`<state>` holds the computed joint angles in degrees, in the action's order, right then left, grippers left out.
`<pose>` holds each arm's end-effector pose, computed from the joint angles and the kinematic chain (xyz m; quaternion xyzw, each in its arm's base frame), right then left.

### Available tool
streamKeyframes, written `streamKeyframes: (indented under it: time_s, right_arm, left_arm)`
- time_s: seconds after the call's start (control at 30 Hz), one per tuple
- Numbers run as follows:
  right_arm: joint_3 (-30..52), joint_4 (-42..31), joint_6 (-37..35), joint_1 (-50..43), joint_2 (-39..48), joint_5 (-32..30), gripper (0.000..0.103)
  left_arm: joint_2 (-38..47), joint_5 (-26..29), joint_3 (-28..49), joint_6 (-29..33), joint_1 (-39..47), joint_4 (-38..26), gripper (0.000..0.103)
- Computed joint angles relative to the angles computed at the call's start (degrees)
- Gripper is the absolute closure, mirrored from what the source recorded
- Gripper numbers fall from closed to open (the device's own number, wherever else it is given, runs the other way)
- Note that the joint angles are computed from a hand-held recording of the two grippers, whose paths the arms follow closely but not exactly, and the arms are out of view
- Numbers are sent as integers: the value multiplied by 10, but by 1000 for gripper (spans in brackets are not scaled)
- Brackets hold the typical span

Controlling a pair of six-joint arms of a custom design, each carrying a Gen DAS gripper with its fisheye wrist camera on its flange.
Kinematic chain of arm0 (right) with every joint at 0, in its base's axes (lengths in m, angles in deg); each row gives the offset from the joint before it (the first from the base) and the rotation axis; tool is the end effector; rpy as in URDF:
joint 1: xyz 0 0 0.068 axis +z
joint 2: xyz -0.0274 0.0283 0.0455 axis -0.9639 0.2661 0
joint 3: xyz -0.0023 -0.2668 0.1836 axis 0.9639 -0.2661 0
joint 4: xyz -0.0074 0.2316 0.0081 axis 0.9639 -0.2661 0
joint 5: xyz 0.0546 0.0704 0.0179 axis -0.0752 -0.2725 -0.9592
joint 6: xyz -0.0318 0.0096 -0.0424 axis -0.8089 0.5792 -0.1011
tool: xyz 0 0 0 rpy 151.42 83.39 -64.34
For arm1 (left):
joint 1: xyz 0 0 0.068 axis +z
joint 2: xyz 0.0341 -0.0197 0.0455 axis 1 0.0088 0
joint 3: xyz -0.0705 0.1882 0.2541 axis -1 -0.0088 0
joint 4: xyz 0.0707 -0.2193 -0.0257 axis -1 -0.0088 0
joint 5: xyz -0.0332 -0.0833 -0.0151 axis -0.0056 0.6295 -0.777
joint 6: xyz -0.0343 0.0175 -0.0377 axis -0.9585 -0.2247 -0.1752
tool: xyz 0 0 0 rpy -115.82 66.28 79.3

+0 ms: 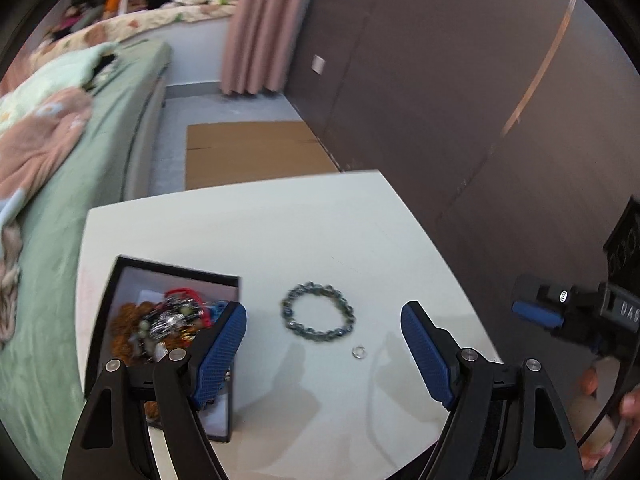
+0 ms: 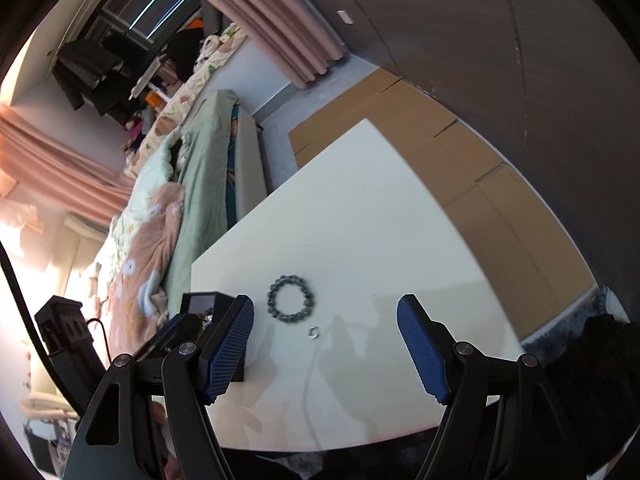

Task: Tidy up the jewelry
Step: 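Move the left tool to the blue-grey bead bracelet and grasp it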

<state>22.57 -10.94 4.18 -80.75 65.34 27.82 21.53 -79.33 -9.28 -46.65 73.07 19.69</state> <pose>0.2824 -0.0070 0.1853 -0.0756 0.9208 0.3242 0.2032 0.1769 -0.0487 0.2005 -0.1300 0.9301 -0.0938 0.3304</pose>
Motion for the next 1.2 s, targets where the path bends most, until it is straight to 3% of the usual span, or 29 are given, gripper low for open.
streamKeyframes:
  time_s: [0.47,0.63,1.07,1.2]
  right_arm:
    - [46,-45,-46,-60,48,21,28]
    - [52,-47,-53,-66,59,29,28]
    - [57,-33,-17,-40,84,58,28]
    - [56,-30,-12,-33,84,65,28]
  left_arm:
    - [168,12,81,29,-38,3,23]
    - [223,23,101,31,-34,8,32]
    - [327,23,156,45,-41,-13,32]
    - [327,-24,138,49,-73,10,34]
